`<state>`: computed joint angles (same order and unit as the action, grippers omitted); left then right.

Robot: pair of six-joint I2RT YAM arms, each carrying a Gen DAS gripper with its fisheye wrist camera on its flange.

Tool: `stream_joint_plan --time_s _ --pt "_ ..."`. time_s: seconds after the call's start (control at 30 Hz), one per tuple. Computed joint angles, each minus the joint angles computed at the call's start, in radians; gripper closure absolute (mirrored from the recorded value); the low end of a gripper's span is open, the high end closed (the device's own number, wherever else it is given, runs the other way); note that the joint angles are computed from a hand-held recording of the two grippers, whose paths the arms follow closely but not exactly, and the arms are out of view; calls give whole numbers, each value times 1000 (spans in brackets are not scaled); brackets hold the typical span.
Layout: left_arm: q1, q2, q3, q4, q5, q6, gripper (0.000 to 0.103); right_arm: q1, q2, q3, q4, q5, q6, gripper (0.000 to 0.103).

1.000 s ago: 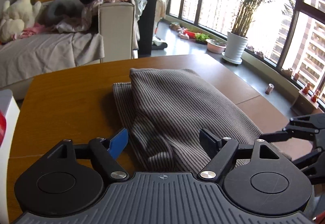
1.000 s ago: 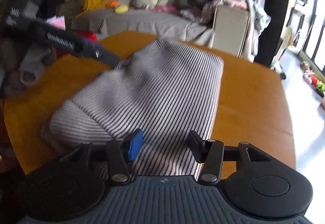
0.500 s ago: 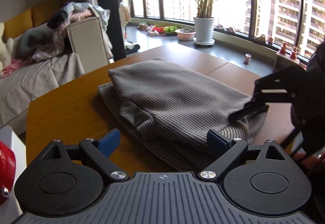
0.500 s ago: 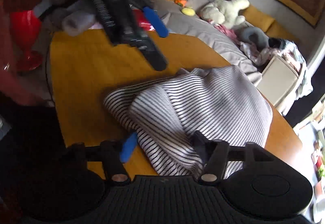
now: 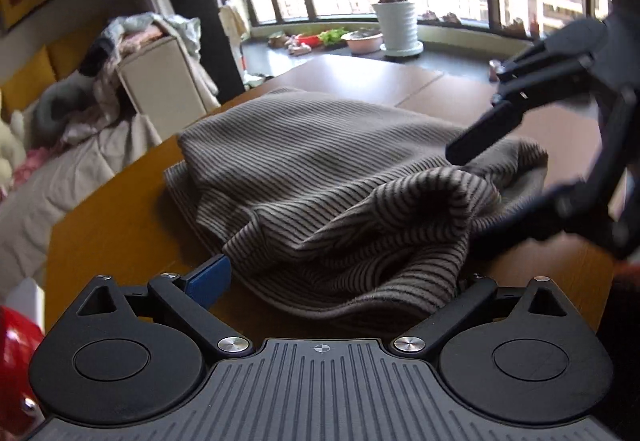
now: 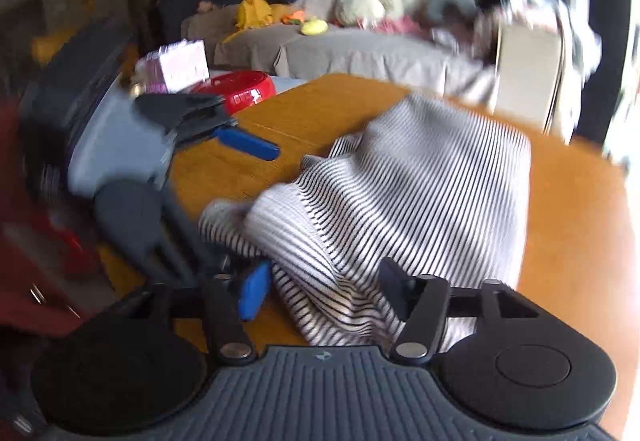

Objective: Fold clothes
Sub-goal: 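Fold the sweater end with the right gripper while the left gripper holds the bundle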

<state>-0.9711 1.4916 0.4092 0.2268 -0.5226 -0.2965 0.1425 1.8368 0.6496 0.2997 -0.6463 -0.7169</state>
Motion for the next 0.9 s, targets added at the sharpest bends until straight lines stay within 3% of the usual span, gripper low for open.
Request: stream_joint_plan --time_s 0.17,0.2,0.23,0.27,0.33,0.43,0.53,0.6,0.7,0.8,0.9 --pt "158 -39 -10 75 210 -115 2 67 106 -144 465 215 -121 30" --pt "171 -44 -9 79 227 -126 2 85 149 -147 546 261 -130 37" --pt "182 -49 -9 82 243 -138 2 96 172 -142 586 292 -139 65" --pt "188 -81 -23 83 255 -131 4 83 158 -123 545 284 -139 68" --pt "219 -215 -97 118 312 -108 5 55 77 -61 346 219 -101 75" --pt "307 -359 -148 135 386 -83 5 17 -15 -50 208 167 -169 78" --pt "355 -311 -106 166 355 -20 7 24 -66 24 -17 164 -236 79" --pt "391 -166 -46 205 393 12 22 29 -119 59 -177 164 -292 80" --pt "435 74 69 222 429 12 36 19 -228 113 -402 146 -376 80" --pt "469 195 108 250 499 30 35 2 -313 222 -581 103 -386 80" --pt "495 221 91 289 589 39 36 11 -243 401 -673 80 -346 80"
